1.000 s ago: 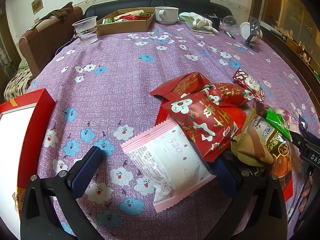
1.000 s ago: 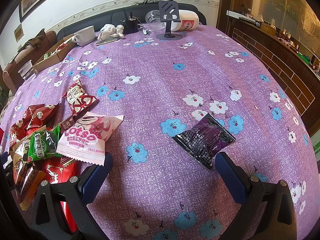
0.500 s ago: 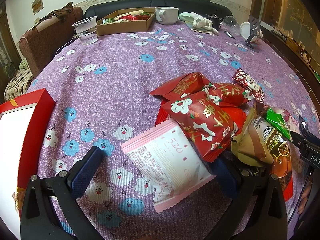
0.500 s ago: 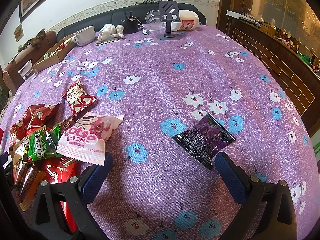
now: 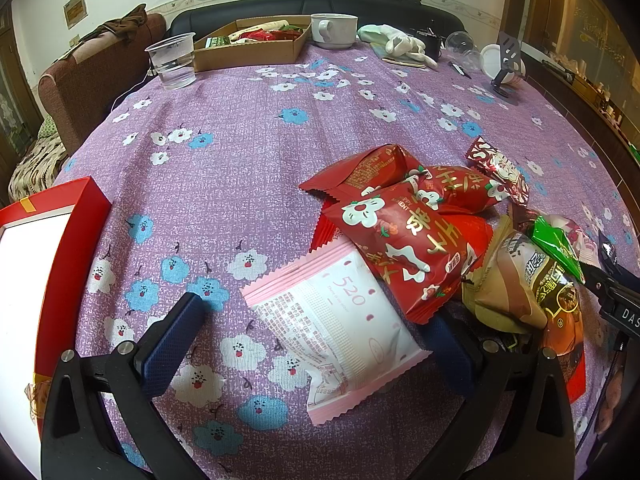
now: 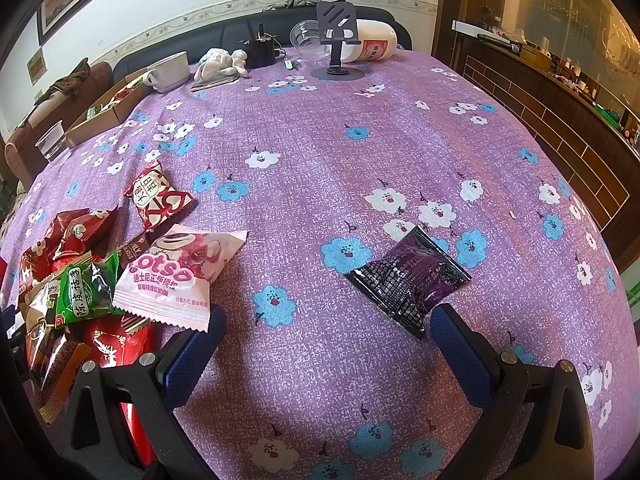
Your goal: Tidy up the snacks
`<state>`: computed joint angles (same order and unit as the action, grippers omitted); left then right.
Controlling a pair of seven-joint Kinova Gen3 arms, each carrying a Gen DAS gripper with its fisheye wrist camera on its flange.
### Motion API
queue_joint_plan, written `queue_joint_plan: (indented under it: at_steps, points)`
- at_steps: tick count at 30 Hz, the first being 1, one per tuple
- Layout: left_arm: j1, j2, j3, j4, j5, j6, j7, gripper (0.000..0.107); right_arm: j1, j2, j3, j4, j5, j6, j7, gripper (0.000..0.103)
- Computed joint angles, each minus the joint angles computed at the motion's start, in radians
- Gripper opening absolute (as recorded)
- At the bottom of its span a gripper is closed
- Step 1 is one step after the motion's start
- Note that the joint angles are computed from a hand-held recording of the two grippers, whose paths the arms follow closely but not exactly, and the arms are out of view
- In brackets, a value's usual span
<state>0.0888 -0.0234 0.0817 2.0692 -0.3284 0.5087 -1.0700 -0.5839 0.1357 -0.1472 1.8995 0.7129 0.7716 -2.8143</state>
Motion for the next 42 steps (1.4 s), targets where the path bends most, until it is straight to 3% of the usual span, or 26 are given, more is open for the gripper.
queue_joint_plan:
  at_steps: [7,12,15,18,21,24,28,31,35,38,41,42]
  points:
    - [0.005,-0.024,0.006,0.005,0.025,0.022,-0.011,0.103,0.0,0.003,-0.002,-0.015,-0.011,0.008,0.016,0.103]
    - [-0.013,-0.12,0.06,0.038,-0.067,0.038,0.075,0.103,0.031,-0.006,-0.023,-0.039,-0.086,0.015,0.124,0.103]
    - [-0.035,-0.156,0.122,0.039,-0.184,0.083,0.17,0.103,0.027,-0.063,-0.02,0.011,-0.117,-0.053,0.138,0.103]
    - [-0.1,-0.192,0.224,0.058,-0.306,0.133,0.256,0.103,0.037,-0.143,-0.065,0.091,-0.074,-0.159,0.085,0.103]
    - [-0.066,-0.203,0.208,0.071,-0.351,0.159,0.276,0.103,0.089,-0.2,-0.125,0.139,-0.092,-0.269,0.119,0.103]
    - [-0.052,-0.222,0.184,0.081,-0.328,0.166,0.251,0.103,0.053,-0.205,-0.089,0.132,-0.212,-0.339,0.24,0.103]
    - [-0.068,-0.242,0.189,0.095,-0.337,0.174,0.239,0.103,0.052,-0.135,-0.109,0.055,-0.374,-0.326,0.386,0.103]
    - [-0.075,-0.248,0.171,0.094,-0.318,0.177,0.205,0.103,0.058,-0.09,-0.117,0.013,-0.464,-0.333,0.426,0.1]
    - [-0.081,-0.219,0.155,0.073,-0.287,0.187,0.125,0.103,-0.017,-0.012,-0.073,-0.064,-0.41,-0.266,0.393,0.096]
    - [-0.056,-0.18,0.094,0.035,-0.194,0.187,0.041,0.103,-0.083,0.03,-0.045,-0.117,-0.311,-0.21,0.356,0.088]
    - [-0.047,-0.139,0.053,-0.011,-0.092,0.195,-0.025,0.103,-0.148,0.051,-0.014,-0.121,-0.197,-0.185,0.309,0.067]
    - [-0.04,-0.129,0.042,-0.018,-0.071,0.19,-0.035,0.103,-0.151,0.047,-0.011,-0.11,-0.179,-0.196,0.301,0.065]
